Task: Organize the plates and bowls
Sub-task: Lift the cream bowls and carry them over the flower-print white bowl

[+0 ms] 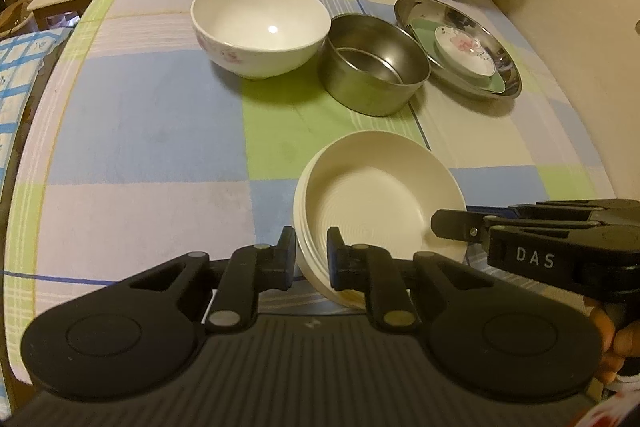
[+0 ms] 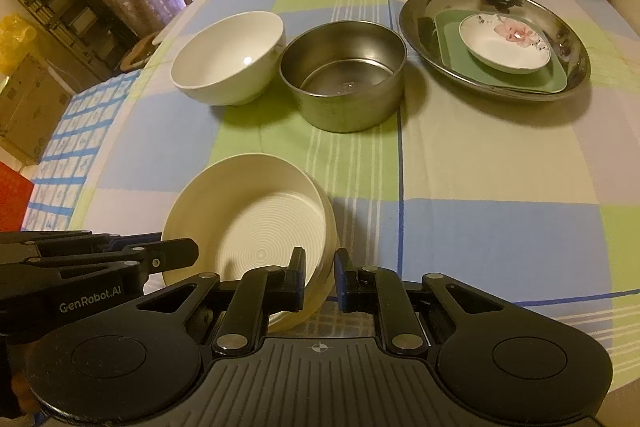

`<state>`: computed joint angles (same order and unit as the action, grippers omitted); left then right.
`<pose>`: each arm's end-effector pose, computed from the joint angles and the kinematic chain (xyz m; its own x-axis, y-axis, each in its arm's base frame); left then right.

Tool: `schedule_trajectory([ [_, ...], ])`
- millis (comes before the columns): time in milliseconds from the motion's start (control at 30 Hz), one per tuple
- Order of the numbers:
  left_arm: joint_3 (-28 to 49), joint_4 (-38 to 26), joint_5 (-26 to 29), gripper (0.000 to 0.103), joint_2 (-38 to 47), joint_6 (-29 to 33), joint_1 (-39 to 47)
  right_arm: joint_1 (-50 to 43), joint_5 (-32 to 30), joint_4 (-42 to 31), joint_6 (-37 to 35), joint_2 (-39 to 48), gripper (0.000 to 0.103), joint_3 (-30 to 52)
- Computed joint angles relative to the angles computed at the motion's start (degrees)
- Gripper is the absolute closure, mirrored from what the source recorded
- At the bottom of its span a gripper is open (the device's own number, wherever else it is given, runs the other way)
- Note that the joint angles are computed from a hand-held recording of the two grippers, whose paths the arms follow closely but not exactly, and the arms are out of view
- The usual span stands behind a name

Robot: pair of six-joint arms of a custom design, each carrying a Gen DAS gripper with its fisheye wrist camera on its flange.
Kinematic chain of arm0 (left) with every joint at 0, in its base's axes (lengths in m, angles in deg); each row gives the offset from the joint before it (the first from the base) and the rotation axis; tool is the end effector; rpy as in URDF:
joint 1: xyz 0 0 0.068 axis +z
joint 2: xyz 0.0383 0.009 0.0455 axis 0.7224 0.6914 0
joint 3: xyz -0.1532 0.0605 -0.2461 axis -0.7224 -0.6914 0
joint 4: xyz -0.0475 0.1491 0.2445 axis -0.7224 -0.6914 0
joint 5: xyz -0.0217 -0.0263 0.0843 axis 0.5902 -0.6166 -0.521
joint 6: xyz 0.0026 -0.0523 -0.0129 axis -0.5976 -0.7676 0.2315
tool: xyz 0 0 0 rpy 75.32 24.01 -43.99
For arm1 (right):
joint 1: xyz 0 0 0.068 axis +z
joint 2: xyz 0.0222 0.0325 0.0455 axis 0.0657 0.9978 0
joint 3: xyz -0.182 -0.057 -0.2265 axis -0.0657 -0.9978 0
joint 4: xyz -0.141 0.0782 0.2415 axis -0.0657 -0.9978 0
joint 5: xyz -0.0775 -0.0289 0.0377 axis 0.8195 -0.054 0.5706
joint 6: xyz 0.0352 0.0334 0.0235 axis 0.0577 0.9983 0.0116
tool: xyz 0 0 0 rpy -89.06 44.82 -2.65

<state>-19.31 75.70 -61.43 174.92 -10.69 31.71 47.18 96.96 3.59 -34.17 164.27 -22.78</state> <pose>0.2670 -0.0775 0.0062 -0.8551 0.1686 -0.4902 0.3078 0.9260 -0.2185 0.2226 0.2038 0.0288 -0.8842 0.1354 -0.4471 0.0003 0.9572 0.2895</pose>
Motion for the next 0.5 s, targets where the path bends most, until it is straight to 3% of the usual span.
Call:
schedule_trajectory([
  [500, -1.48, -1.99, 2.39, 0.089, -5.37, 4.55, 5.55, 2.79, 2.07, -5.11, 1.05, -0.81, 0.088, 4.88],
])
